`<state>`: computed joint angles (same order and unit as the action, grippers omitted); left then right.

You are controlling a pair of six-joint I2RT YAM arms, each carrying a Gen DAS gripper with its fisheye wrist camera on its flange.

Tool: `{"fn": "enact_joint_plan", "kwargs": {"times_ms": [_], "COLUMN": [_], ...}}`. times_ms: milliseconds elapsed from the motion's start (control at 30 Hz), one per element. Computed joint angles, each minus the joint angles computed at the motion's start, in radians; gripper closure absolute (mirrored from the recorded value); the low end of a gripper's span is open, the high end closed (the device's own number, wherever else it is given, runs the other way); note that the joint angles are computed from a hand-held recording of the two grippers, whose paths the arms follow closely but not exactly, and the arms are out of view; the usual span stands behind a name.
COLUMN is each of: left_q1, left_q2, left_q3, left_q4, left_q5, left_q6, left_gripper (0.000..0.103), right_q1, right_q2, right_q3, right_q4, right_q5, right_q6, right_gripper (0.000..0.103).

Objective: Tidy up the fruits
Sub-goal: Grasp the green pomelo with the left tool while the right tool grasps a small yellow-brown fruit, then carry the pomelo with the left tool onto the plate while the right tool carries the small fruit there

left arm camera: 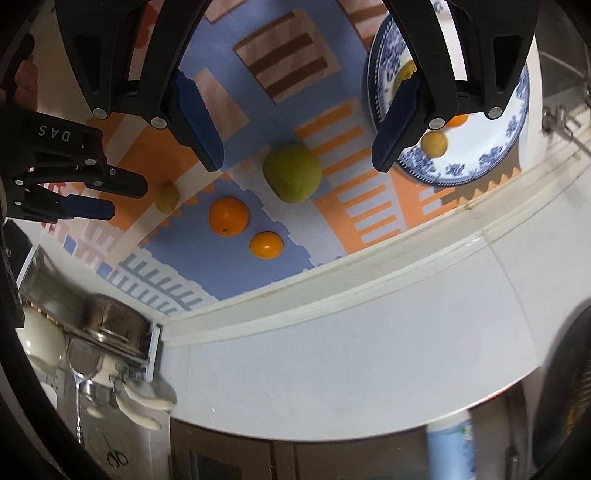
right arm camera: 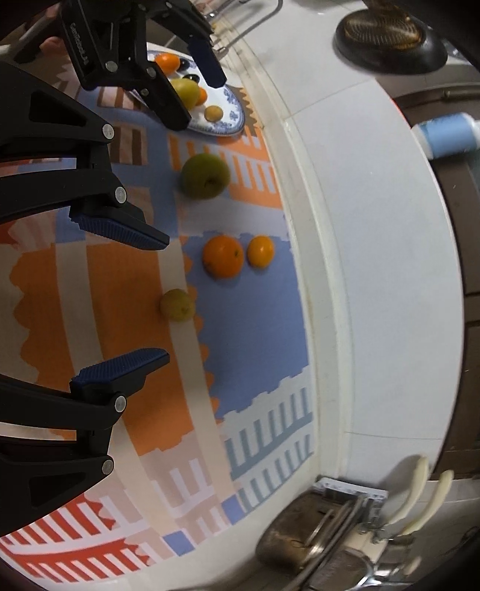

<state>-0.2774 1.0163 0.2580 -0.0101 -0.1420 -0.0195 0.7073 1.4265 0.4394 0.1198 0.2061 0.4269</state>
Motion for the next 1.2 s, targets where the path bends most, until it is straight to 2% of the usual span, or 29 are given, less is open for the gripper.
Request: {"fn": "enact_joint_plan", "kwargs": {"times_ms": [200,433,500,733,800,833,933,1200], "left_q1": [0.044,0.056,0.06,0.069,0.071,0.075,0.071,0.062], "left_q2": [0.24,0.401,0.429,0.512,0.529,0.532,0.536,0.45], "left_q3": [0.061,0.112,0.126,0.171,0.18,0.182,0.18,0.134], "left_q4": [0.12,0.185,0.189,0.201,0.205,0.208,0.218,0.195], "left_q5": [0.042,0.061,0.072,0.084,0.087,0.097,0.091,0.104], "left_q6": [0.047,0.059,0.06,0.066,0.058,0.053,0.045,0.017], "left_gripper": [0.021,0.021,0.027,0.04,0.052,0.053,0.054,0.054], "right_q1": [-0.033,-0.056,-0.066,-0.087,-0.094,-0.096,-0.101,-0.087], "right_q2": [0.116,0.219,0.242,0.294,0.304,0.307,0.306,0.254], "right_q3": [0.038,0.076,0.086,0.118,0.124,0.125,0.118,0.078], "right_q4": [0.044,0.093,0.102,0.114,0.118,0.12,0.138,0.161], "right_q5": [-0.015,-0.045,-0.057,-0.085,-0.095,-0.099,-0.113,-0.109], "right_q6": [-0.018,-0.037,-0.044,-0.06,-0.065,-0.067,-0.077,-0.079], "right_gripper": [0.047,0.048,0.051,0.063,0.065,0.068,0.074,0.074]}}
